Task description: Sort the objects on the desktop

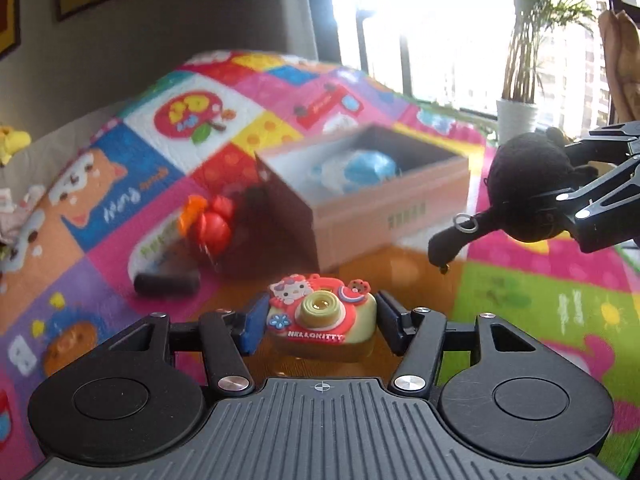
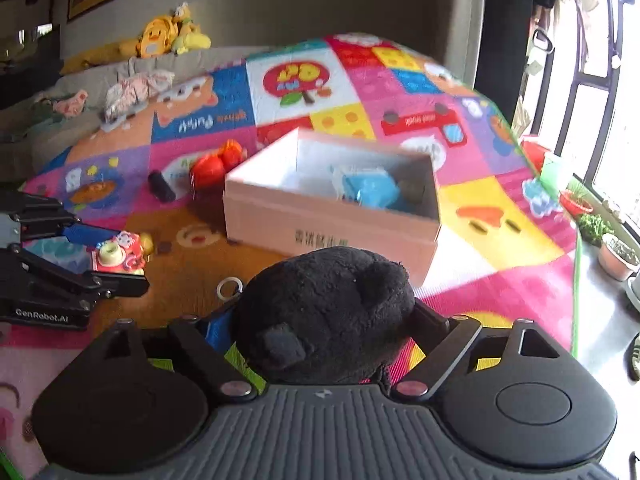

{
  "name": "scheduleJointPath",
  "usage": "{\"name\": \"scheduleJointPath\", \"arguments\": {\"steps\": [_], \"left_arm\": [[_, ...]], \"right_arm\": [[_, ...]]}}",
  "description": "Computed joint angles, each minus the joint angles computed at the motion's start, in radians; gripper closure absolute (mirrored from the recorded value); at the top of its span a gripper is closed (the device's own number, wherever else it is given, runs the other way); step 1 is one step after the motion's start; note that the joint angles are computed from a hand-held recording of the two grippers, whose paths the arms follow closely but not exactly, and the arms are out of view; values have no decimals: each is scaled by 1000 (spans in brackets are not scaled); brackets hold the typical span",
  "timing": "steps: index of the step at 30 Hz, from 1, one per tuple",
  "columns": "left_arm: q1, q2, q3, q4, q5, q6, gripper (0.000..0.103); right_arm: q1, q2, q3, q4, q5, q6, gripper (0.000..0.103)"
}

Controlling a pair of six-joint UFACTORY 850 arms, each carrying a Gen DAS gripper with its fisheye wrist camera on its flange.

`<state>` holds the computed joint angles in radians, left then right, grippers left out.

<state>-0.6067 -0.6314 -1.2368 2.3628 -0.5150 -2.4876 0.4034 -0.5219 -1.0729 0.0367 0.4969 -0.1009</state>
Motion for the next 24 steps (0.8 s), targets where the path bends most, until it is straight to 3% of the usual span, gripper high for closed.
{"name": "scheduleJointPath", "arguments": {"steps": [4, 7, 10, 13, 17, 21, 24], "left_arm": [[11, -14, -107, 86, -91, -29, 41], [36, -73, -250, 133, -38, -73, 40], [59, -128, -361, 72, 9, -49, 23], [80, -97, -290, 141, -9, -167, 7], [88, -55, -153, 93, -12, -177, 6], [82, -66, -88, 2, -1, -85, 6], [84, -65, -49, -35, -11, -68, 6]], "right_arm": [[-7, 46, -2, 110, 137, -80, 17], [-12, 35, -57, 166, 152, -116, 17], [-21, 8, -131, 185, 117, -106, 17], [-28, -20, -190, 171, 84, -79, 17], [-34, -96, -314, 67, -16, 58, 17], [-27, -228, -517, -114, -183, 304, 17], [-9, -332, -673, 7, -315, 210, 17]]}}
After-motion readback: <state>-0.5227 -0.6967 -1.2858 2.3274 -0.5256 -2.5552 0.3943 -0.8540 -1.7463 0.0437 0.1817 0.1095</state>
